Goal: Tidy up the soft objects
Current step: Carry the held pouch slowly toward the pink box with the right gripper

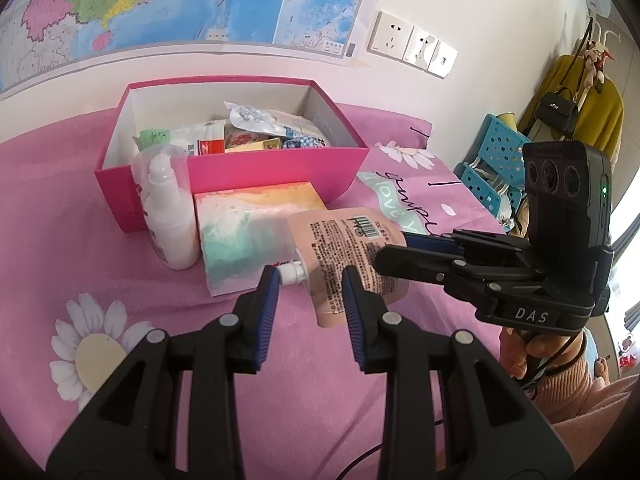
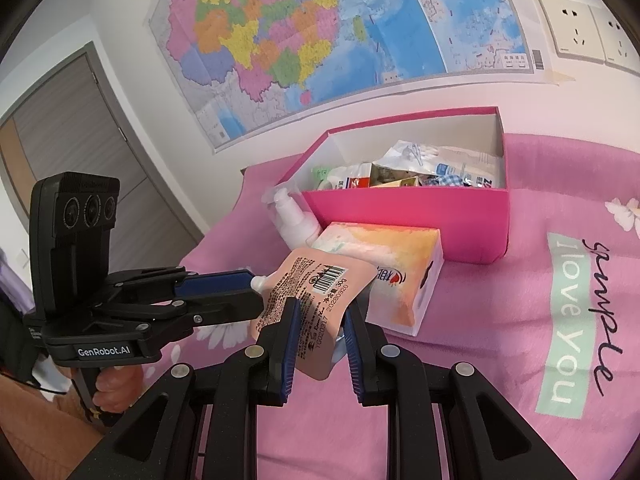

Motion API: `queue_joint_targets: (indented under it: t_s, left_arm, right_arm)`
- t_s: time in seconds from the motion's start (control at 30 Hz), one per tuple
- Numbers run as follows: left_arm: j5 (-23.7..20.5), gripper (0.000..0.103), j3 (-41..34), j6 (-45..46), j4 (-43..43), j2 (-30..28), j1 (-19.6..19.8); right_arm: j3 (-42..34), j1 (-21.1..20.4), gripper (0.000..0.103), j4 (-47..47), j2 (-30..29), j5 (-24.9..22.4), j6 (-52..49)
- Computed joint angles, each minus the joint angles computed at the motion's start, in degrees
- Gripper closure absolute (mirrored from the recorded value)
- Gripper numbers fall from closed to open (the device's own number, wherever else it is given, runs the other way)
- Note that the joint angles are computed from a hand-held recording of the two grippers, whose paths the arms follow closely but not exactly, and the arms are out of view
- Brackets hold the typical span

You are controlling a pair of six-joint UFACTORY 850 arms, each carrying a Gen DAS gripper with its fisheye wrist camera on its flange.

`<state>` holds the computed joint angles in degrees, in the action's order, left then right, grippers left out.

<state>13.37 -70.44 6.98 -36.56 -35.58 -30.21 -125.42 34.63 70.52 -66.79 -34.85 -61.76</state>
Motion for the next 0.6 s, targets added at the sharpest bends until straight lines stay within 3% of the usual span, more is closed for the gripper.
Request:
queue_joint_targets:
  t_s: [0.6]
  left_arm:
    - [0.26, 0.069, -0.63, -1.15, 1.14, -0.05, 0.68]
  right_arm:
    - [-2.09, -0.05, 0.081, -0.53, -0.92, -0.03, 0.47]
